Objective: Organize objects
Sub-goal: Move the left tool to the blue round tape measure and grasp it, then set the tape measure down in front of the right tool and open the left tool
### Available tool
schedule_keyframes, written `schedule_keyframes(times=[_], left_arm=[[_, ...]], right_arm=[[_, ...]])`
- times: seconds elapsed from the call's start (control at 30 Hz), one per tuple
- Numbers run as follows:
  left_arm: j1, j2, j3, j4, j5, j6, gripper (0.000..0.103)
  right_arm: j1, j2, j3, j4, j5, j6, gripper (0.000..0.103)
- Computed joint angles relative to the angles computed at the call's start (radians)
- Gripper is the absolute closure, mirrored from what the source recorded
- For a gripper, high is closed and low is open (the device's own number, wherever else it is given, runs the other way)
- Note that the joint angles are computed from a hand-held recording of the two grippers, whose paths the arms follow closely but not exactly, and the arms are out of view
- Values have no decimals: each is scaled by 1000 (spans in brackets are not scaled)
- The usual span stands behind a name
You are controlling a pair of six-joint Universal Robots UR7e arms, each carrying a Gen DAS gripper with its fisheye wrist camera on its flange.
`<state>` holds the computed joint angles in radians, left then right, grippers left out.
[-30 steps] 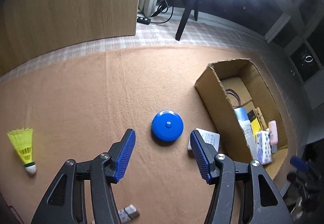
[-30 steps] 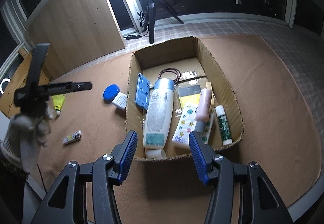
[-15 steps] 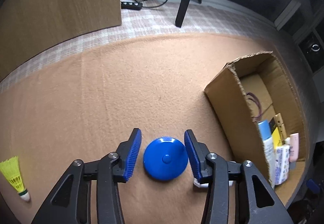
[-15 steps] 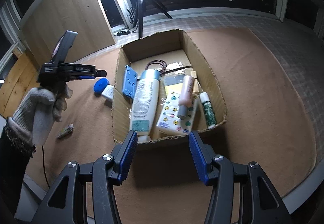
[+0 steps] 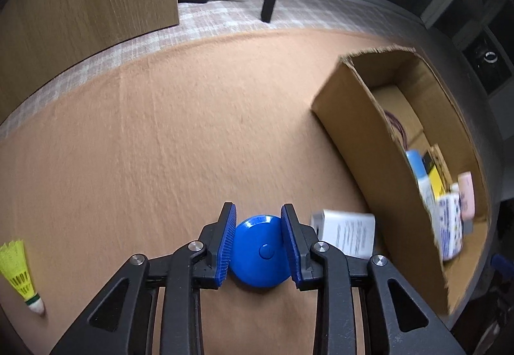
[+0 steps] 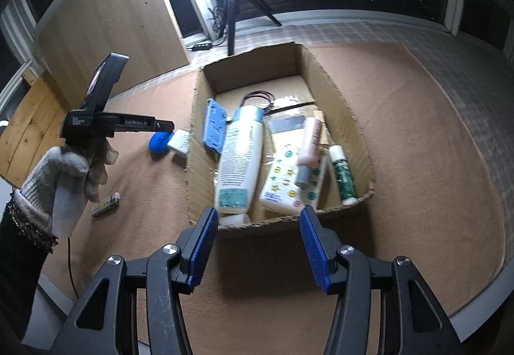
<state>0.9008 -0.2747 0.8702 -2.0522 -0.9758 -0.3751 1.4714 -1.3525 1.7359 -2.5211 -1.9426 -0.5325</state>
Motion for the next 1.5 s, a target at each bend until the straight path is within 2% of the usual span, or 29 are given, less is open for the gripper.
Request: schedule_keyframes(times=[0.4,0.87,0.93,1.0,1.2,1.43,1.5], left_arm=[[-64,-198,423,-210,-45,-20,71],[-121,-388,794,-428,-85,-152,70],[-126,-416,830,-431,-79,-176,67],[-129,-448,866,-439,-68,-196,58],[-124,-543,959,-445,-5,-263,58],[-107,-576,958,-400,54,-261,58],[-105,-578,946,-378,59,-238,55]], right_arm=[[39,13,20,13,36,-21,54],[85,50,69,25,25,-58,54],[88,55,72,39,28,-55,54],[90,61,74,51,30,-56,54],[95,77,84,77,36,-59,54],[106,108,90,102,13,-57,54],[110,118,94,103,3,-55,53]])
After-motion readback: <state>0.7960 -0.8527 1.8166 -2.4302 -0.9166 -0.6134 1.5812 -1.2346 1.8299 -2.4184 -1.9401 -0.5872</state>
